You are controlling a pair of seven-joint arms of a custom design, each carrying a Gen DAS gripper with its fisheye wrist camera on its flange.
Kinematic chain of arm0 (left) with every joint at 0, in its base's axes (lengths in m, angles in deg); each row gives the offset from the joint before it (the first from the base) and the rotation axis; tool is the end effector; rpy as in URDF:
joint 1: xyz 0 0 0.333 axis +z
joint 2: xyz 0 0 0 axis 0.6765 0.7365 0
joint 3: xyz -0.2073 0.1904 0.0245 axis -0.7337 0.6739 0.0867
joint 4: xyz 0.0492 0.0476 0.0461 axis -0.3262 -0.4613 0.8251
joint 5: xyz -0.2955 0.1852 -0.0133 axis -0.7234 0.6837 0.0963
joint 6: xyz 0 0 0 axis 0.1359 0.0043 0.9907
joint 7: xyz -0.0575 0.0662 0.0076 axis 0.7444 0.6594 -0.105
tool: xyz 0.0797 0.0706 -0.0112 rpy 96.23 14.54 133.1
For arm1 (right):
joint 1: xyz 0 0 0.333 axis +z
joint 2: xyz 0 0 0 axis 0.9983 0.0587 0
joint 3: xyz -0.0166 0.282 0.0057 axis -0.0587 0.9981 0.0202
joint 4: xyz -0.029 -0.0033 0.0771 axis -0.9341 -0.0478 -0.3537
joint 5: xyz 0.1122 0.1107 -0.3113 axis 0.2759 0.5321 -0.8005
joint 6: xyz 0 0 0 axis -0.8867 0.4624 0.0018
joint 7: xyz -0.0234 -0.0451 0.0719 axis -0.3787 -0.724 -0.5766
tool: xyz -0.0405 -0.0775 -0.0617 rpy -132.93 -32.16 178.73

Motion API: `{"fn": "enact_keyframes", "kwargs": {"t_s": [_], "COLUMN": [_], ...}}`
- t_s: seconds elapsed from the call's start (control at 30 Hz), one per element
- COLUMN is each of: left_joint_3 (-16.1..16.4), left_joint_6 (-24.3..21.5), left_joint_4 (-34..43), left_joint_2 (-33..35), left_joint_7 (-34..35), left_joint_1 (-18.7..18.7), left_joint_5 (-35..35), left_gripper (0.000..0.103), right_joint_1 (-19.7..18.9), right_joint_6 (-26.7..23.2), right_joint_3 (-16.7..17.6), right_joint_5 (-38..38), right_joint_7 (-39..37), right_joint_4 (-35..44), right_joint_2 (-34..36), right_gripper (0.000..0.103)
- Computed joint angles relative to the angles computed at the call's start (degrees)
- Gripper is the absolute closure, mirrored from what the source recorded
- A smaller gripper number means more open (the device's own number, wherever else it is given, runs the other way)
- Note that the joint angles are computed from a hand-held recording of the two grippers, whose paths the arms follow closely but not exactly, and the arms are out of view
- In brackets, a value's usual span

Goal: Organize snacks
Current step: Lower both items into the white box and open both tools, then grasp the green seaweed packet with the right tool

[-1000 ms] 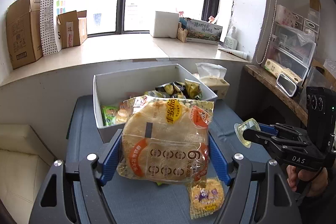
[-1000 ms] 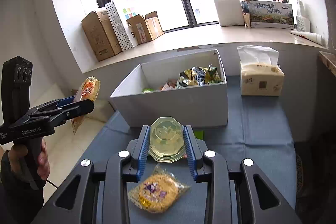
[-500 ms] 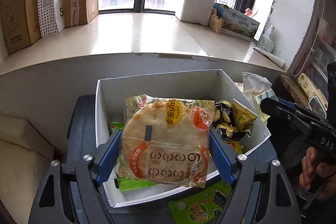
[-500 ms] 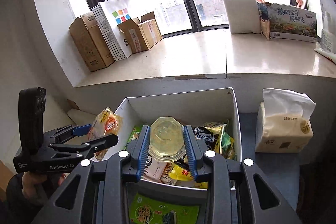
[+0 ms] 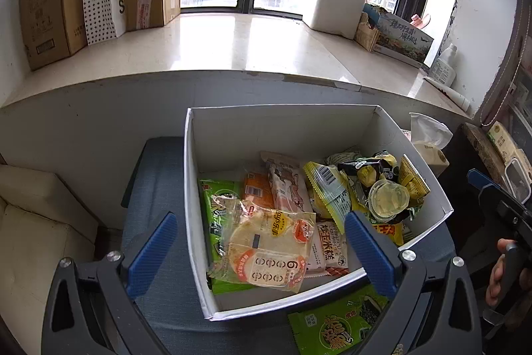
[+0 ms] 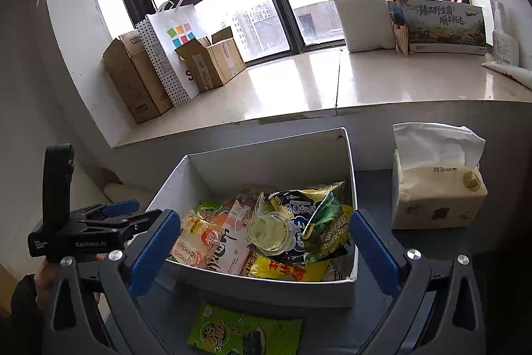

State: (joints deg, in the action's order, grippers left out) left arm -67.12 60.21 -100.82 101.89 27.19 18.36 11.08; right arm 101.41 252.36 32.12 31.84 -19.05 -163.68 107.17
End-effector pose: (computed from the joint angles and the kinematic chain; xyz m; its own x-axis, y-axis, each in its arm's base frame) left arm 0.5086 -0.3578 0.4317 0.1720 -0.9767 0.1282 -0.7146 -0.2133 -0.6662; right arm 0.5805 0.2158 0.4164 0.5125 -0.7961 -0.3217 -0.6481 -0.1128 -0.7532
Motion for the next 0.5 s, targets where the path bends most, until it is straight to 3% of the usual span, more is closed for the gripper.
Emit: {"fn": "enact_keyframes", "kwargs": {"t_s": [0.13, 0.23, 0.37, 0.5], "left_joint_3": [-0.1, -1.6, -4.0, -6.2], "left_joint_6": [-1.5, -1.4, 1.0, 4.2], "left_joint_4": [-2.9, -6.0, -11.1, -15.7], "left_joint_2": [-3.7, -6.9, -11.1, -13.3], "left_joint_7": [-3.7, -5.6, -9.0, -10.4], "left_joint_1": [-1.9, -2.4, -2.8, -3.3], "left_joint_5": [5.7, 8.3, 11.0, 10.3], "left_gripper": [0.001, 0.001, 0.000, 0.001], "right_joint_1": [-0.8, 0.3, 3.5, 5.4], "right_joint_6": [0.7, -0.8, 0.3, 0.5], "right_joint_3": [1.5, 0.4, -1.4, -1.8], "right_joint_5": [9.5, 14.5, 9.9, 10.7], "right_joint_7": [-10.4, -19.1, -22.3, -28.7], "right_joint_4": [-5.3, -9.7, -16.6, -21.8], "right_joint_2": [-5.2, -9.0, -12.0, -13.4], "right_gripper": [0.000, 0.000, 0.000, 0.000]}}
